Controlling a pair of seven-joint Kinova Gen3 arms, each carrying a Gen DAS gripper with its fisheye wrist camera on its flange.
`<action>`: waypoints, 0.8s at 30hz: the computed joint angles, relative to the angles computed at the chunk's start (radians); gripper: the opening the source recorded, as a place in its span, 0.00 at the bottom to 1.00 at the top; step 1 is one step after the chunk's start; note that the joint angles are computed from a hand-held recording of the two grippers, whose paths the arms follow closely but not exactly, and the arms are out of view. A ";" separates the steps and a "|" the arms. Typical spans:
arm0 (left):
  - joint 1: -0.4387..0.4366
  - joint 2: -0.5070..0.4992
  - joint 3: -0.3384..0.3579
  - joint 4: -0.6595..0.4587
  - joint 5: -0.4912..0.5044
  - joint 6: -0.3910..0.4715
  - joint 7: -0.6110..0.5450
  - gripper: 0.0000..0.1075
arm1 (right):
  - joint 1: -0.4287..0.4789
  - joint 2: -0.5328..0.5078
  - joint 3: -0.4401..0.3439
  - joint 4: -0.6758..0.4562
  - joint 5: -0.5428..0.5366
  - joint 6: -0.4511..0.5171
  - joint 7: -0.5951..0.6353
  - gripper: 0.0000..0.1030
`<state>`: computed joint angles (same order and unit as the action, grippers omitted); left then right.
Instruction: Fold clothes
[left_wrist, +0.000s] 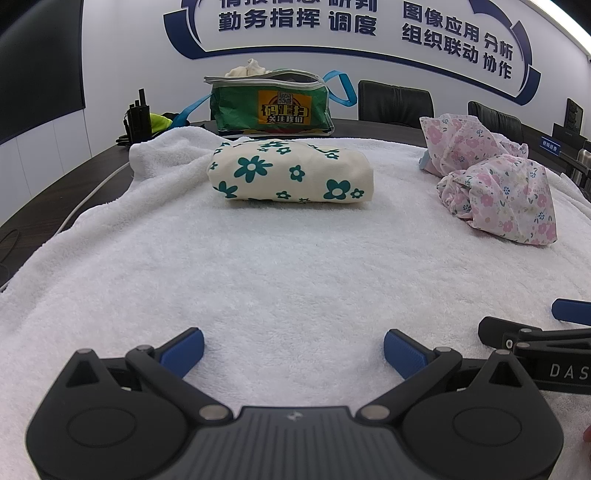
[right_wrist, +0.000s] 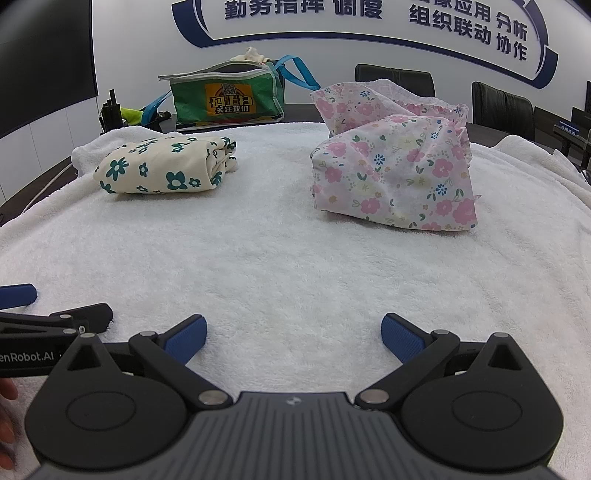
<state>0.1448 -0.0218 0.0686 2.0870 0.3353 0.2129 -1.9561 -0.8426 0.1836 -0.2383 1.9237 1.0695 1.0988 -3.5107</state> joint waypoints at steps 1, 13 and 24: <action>0.000 0.000 0.000 0.000 0.000 0.000 0.000 0.96 | 0.000 -0.001 0.000 0.001 0.001 -0.001 -0.002 0.99; 0.000 0.000 -0.002 0.001 0.011 -0.001 -0.011 0.96 | -0.005 0.009 0.004 -0.014 -0.010 0.011 0.018 0.99; 0.000 0.000 -0.001 0.001 0.007 -0.002 -0.005 0.96 | -0.003 0.006 0.003 -0.008 -0.005 0.006 0.008 0.99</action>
